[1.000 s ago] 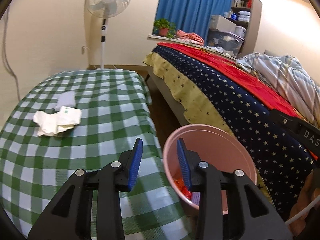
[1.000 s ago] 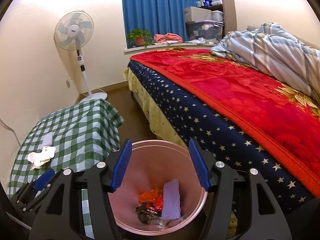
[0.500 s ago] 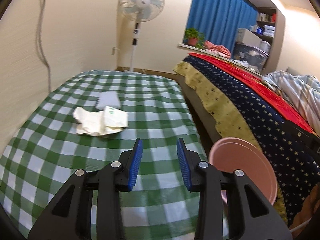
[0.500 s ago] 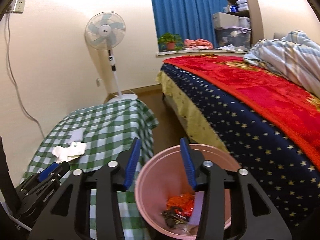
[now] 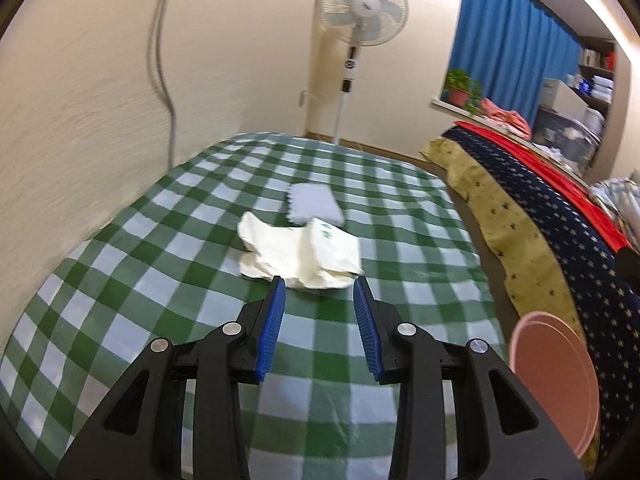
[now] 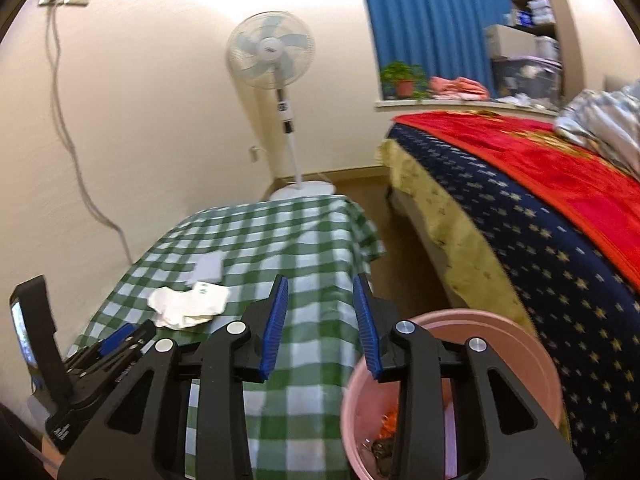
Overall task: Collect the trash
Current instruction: 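Move the left tool to the white tissue while the right tool approaches the white foam net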
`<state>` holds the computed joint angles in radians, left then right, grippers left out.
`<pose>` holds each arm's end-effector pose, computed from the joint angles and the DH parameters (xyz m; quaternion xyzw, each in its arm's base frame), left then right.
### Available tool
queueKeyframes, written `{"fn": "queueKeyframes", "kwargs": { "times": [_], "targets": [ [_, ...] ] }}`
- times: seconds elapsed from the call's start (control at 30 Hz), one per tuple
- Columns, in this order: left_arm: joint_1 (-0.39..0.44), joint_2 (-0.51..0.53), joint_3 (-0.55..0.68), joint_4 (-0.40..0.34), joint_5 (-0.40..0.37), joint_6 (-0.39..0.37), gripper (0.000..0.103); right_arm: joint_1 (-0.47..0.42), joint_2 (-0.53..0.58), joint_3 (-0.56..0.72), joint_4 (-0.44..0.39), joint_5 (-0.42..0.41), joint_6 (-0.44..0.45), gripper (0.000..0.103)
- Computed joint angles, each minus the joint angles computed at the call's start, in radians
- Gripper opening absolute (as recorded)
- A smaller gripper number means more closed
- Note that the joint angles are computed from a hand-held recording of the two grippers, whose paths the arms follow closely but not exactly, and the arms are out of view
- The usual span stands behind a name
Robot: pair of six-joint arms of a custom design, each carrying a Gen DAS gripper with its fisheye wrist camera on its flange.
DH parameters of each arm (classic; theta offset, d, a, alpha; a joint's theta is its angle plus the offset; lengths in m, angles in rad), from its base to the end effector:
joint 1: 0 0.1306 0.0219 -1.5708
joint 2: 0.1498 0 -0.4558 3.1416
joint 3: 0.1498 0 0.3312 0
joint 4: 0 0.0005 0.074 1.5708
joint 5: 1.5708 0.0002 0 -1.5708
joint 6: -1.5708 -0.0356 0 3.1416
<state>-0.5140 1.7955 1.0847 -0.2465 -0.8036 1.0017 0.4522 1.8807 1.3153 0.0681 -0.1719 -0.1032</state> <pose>0.4445 -0.2221 0.2579 -0.3264 0.8229 0.0798 0.4581 0.5369 0.2670 0.3094 -0.1919 0.8356 0.2106 0.4697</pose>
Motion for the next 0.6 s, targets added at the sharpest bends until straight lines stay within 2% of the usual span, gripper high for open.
{"fn": "queueKeyframes", "kwargs": {
  "times": [0.23,0.43,0.6],
  "targets": [
    [0.049,0.013,0.008,-0.038,0.005,0.054,0.036,0.025,0.084,0.156,-0.103,-0.095,0.042,0.034],
    [0.094,0.020,0.019,-0.056,0.007,0.090,0.036,0.060,0.206,0.383,-0.274,-0.190,0.092,0.034],
    [0.134,0.023,0.016,-0.062,0.029,0.120,0.036,0.102,0.316,0.576,-0.413,-0.215,0.127,0.035]
  ]
}}
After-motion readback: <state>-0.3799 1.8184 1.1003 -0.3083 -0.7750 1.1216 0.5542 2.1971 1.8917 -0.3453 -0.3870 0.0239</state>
